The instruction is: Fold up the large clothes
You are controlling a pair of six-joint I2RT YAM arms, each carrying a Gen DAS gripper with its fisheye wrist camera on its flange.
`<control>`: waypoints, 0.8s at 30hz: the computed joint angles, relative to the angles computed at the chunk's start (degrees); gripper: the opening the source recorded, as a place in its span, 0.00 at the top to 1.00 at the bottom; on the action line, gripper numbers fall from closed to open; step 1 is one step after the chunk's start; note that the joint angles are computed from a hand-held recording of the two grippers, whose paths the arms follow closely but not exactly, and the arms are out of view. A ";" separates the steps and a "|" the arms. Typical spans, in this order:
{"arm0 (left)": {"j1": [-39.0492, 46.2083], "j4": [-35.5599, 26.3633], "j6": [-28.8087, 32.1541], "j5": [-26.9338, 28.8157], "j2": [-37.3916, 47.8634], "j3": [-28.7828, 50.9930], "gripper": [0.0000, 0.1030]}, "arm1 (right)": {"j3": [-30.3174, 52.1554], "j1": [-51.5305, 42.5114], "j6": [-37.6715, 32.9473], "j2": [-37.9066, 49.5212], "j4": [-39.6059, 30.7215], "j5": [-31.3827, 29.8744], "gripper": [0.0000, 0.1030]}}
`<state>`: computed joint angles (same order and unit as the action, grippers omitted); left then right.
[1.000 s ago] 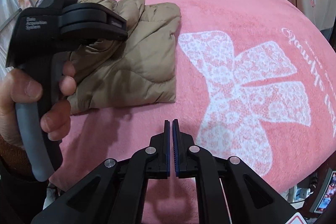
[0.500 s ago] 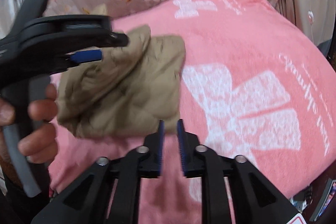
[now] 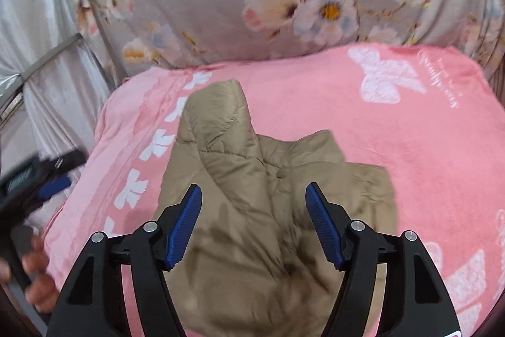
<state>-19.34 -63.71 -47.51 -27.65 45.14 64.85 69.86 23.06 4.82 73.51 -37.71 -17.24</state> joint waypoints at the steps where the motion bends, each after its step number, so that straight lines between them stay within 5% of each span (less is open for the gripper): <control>1: 3.61 0.76 2.15 2.33 -0.79 -1.08 0.18 | 2.36 1.02 1.22 3.31 -0.66 0.22 0.35; 3: 5.45 1.44 2.68 4.18 -2.08 -3.41 0.18 | 7.77 2.63 2.70 10.78 -3.23 -0.59 0.45; 4: 7.06 2.12 3.73 5.58 -2.40 -4.20 0.18 | 8.59 2.93 2.49 12.44 -3.86 -1.72 0.70; 7: 7.28 2.35 4.60 6.05 -2.33 -4.58 0.18 | 7.21 2.98 1.74 10.47 -3.12 -1.78 0.90; 15: -7.80 6.99 2.23 0.28 8.94 -0.12 0.18 | -7.31 -8.09 -4.38 -9.09 0.49 6.49 0.92; 24: -18.72 15.21 2.34 -0.65 33.49 8.80 0.18 | -17.64 -20.51 -4.99 -2.32 10.63 -1.22 0.92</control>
